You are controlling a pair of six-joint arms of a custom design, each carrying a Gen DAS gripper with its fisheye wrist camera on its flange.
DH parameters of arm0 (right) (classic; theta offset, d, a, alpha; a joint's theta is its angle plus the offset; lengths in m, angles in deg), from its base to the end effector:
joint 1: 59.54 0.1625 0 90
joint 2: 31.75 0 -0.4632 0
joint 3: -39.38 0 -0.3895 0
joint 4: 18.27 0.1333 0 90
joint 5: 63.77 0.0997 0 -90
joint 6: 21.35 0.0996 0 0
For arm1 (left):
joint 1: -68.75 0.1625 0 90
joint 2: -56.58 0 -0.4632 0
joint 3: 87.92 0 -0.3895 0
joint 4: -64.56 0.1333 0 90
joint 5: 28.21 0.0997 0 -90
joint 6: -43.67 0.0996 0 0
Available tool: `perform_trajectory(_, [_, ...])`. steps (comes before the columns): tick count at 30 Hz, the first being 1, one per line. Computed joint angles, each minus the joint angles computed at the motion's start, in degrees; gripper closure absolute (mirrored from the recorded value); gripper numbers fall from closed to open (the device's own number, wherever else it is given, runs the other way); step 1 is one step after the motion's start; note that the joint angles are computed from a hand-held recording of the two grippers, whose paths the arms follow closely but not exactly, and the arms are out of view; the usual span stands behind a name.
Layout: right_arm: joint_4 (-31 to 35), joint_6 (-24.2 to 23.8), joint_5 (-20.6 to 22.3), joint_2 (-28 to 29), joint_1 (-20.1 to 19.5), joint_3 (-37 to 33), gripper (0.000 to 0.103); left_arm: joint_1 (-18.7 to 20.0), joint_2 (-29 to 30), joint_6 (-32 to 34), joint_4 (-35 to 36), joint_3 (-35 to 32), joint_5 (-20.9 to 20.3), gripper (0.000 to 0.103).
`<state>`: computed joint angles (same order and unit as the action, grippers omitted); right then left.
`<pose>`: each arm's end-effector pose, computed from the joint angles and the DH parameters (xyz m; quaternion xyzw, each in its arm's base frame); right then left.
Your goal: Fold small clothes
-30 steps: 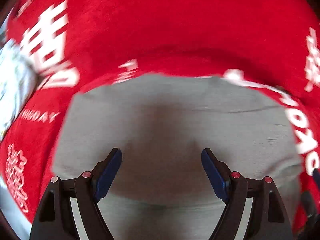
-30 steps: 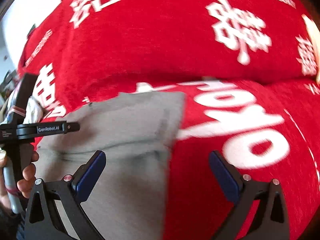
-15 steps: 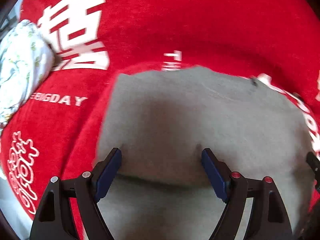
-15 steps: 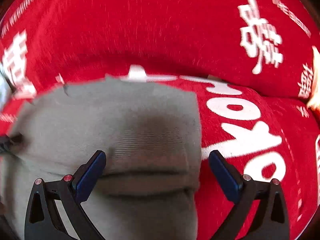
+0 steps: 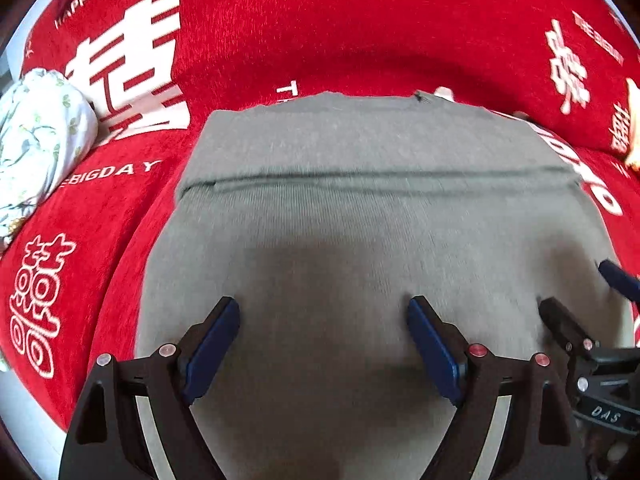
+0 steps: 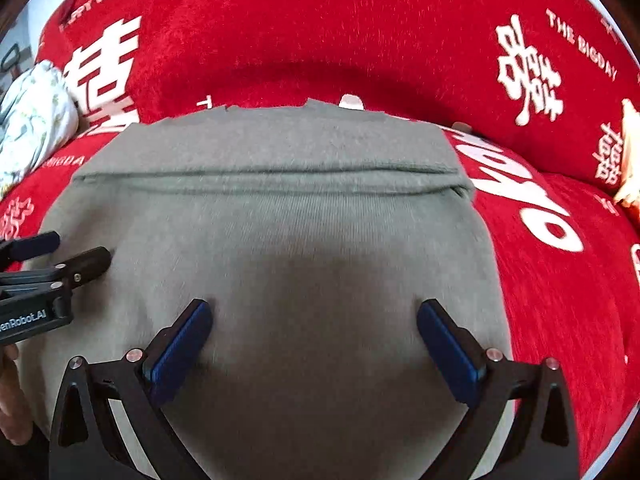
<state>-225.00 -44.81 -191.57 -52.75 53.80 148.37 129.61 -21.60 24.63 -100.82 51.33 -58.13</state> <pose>0.2927 -0.4960 -0.0818 0.2902 -0.8730 0.2345 0.3140 0.0009 -0.4495 0.2515 0.0135 0.8611 -0.3012 0.4094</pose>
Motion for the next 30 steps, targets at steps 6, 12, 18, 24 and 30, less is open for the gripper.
perform_trajectory(6, [-10.76, -1.29, -0.24, -0.13, 1.13, 8.02, 0.001, -3.03, -5.60, -4.01, 1.51, 7.05, -0.29, 0.000])
perform_trajectory(12, [-5.48, 3.22, -2.40, -2.92, 3.31, 11.93, 0.001, -7.28, -11.79, -7.81, 5.67, 12.00, -0.63, 0.001])
perform_trajectory(18, [-5.80, 0.01, -0.83, -0.40, 4.00, 11.53, 0.001, -7.44, -8.53, -8.59, 5.59, 12.32, 0.33, 0.000])
perform_trajectory(24, [-10.91, -4.21, 1.04, -0.86, 3.06, 15.15, 0.001, -7.19, -10.84, -9.77, 6.69, 13.18, -1.11, 0.000])
perform_trajectory(30, [-12.56, -5.69, 0.74, -1.14, 2.66, 17.28, 0.001, -7.93, -12.74, -12.36, 10.33, 13.70, -1.44, 0.000])
